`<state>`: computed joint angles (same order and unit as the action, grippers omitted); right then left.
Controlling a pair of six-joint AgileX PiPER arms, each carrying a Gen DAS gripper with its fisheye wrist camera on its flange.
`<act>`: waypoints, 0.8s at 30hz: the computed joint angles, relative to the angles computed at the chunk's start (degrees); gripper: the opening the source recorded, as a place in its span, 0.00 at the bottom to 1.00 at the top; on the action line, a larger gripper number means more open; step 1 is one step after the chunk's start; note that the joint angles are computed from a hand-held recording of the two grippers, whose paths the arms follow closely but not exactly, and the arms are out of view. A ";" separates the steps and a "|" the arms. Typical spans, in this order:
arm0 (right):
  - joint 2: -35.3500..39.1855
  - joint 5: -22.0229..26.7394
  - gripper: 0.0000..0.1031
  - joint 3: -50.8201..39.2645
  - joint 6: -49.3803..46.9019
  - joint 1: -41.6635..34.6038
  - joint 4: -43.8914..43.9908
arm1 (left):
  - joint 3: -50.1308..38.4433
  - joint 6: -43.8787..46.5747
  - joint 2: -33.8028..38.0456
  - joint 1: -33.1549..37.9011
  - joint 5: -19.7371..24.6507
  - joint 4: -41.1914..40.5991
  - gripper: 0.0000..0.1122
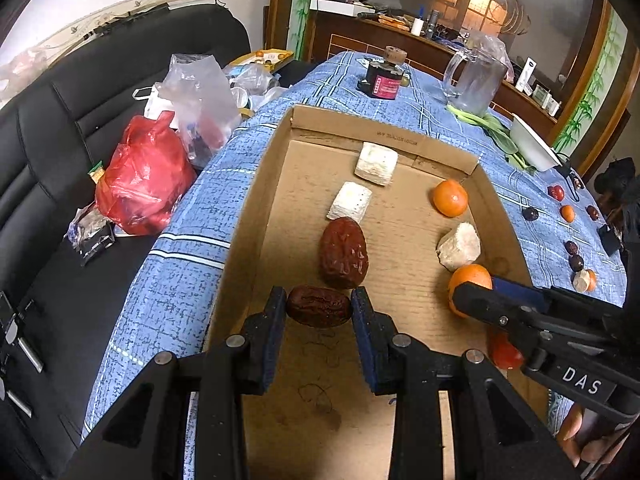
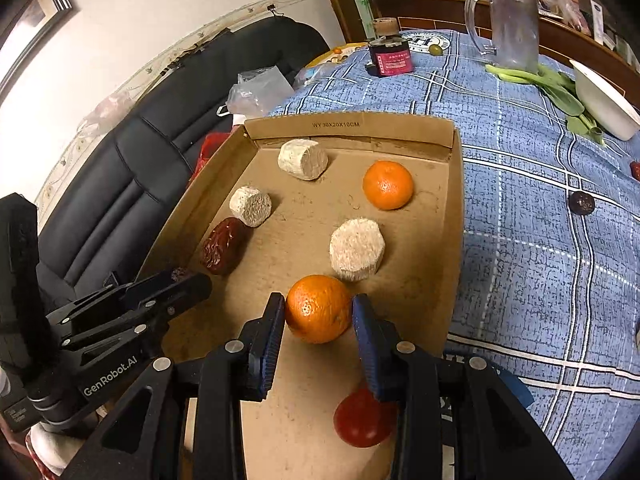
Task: Organize fruits
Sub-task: 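Carry the date and orange over the cardboard tray and open both tools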
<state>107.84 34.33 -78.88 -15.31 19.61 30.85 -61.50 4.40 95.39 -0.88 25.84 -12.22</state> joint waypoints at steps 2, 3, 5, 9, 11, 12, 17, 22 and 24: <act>-0.08 -0.24 0.38 0.21 0.08 -0.01 0.14 | -0.13 0.26 0.12 0.24 0.08 -0.40 0.29; -0.17 -0.39 0.38 0.36 0.15 0.03 0.12 | 0.02 0.16 -0.07 0.31 0.04 -0.44 0.30; -0.25 -0.56 0.38 0.62 -0.44 -0.01 0.87 | 0.39 0.97 -0.55 0.70 -0.05 -1.53 0.36; -1.58 -0.84 0.40 2.27 -3.14 -0.75 4.30 | 2.55 5.62 -3.40 2.50 -0.42 -7.34 0.39; -2.48 -1.32 0.42 3.17 -3.66 -0.88 4.88 | 4.01 6.09 -5.45 2.78 -1.01 -8.30 0.41; -3.16 -1.64 0.42 3.85 -4.18 -1.04 5.46 | 4.98 6.15 -6.75 2.88 -1.50 -8.49 0.43; -7.60 -3.18 0.44 8.28 -6.85 -2.15 8.83 | 9.84 3.38 -13.73 2.76 -3.18 -7.32 0.56; -16.24 -5.93 0.61 17.81 -13.81 -4.51 17.31 | 14.53 -5.02 -20.88 0.08 -2.59 -2.53 0.66; -19.91 -7.23 0.61 21.42 -14.44 -4.85 18.13 | 17.08 -11.03 -24.40 -2.98 -3.11 1.33 0.69</act>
<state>87.92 27.11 -57.45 -29.75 14.76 48.98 -44.41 -6.63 70.99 -3.85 22.73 -10.89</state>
